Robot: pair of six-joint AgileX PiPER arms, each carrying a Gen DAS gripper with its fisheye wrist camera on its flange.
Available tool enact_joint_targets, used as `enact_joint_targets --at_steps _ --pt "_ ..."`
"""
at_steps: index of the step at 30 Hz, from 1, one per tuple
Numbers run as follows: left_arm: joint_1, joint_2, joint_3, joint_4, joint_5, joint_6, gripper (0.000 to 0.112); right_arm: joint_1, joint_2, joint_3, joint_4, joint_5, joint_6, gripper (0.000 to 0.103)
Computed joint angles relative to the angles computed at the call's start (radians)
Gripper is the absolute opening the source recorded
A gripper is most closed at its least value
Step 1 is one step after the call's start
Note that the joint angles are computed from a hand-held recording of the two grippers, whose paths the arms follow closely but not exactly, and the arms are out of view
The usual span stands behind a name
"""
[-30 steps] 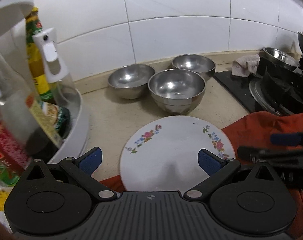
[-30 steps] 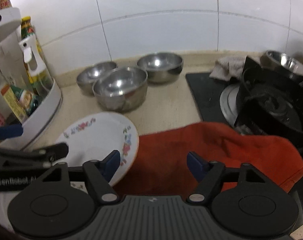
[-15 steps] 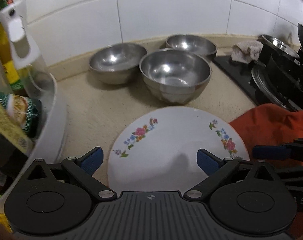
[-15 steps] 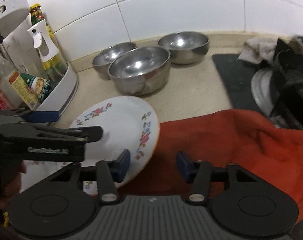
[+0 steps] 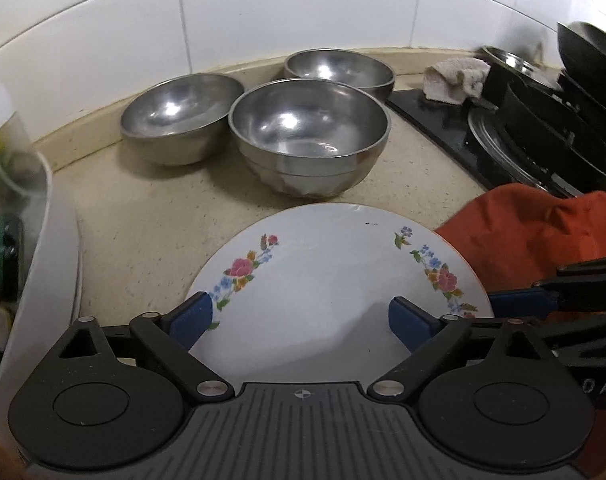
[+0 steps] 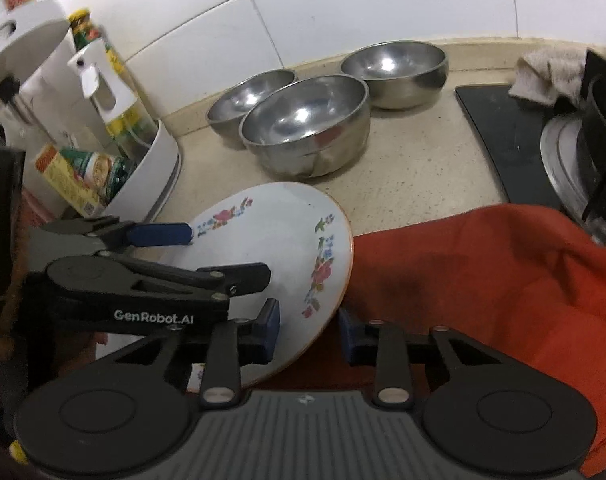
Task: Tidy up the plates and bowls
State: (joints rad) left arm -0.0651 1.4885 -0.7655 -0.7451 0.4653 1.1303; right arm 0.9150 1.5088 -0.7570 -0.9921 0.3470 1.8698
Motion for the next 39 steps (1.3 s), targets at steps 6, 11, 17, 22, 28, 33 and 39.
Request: enact_joint_targets --at_steps 6,11,17,22,28,33,39 --pt "0.027 0.017 -0.039 -0.075 0.151 0.073 0.067 -0.036 -0.028 0.036 -0.002 -0.065 0.024 0.022" --pt "0.050 0.006 -0.044 -0.072 0.232 0.086 0.071 -0.039 -0.071 0.085 -0.062 -0.099 0.087 0.019" --pt "0.115 -0.025 -0.037 -0.142 0.114 0.148 0.097 -0.018 -0.064 0.071 -0.049 -0.066 0.074 0.020" --pt "0.111 0.088 -0.105 0.014 0.137 -0.036 0.096 -0.016 -0.063 0.075 -0.067 -0.076 0.099 0.022" --pt "0.058 0.103 -0.117 0.031 0.101 -0.078 0.097 -0.033 -0.031 0.066 -0.156 -0.100 0.173 0.025" --pt "0.077 0.031 -0.078 0.037 0.169 -0.077 0.091 0.024 -0.058 0.058 -0.070 0.025 0.051 0.025" --pt "0.061 -0.108 0.015 0.046 0.285 -0.128 0.092 0.074 -0.238 0.133 0.162 0.140 -0.143 0.025"
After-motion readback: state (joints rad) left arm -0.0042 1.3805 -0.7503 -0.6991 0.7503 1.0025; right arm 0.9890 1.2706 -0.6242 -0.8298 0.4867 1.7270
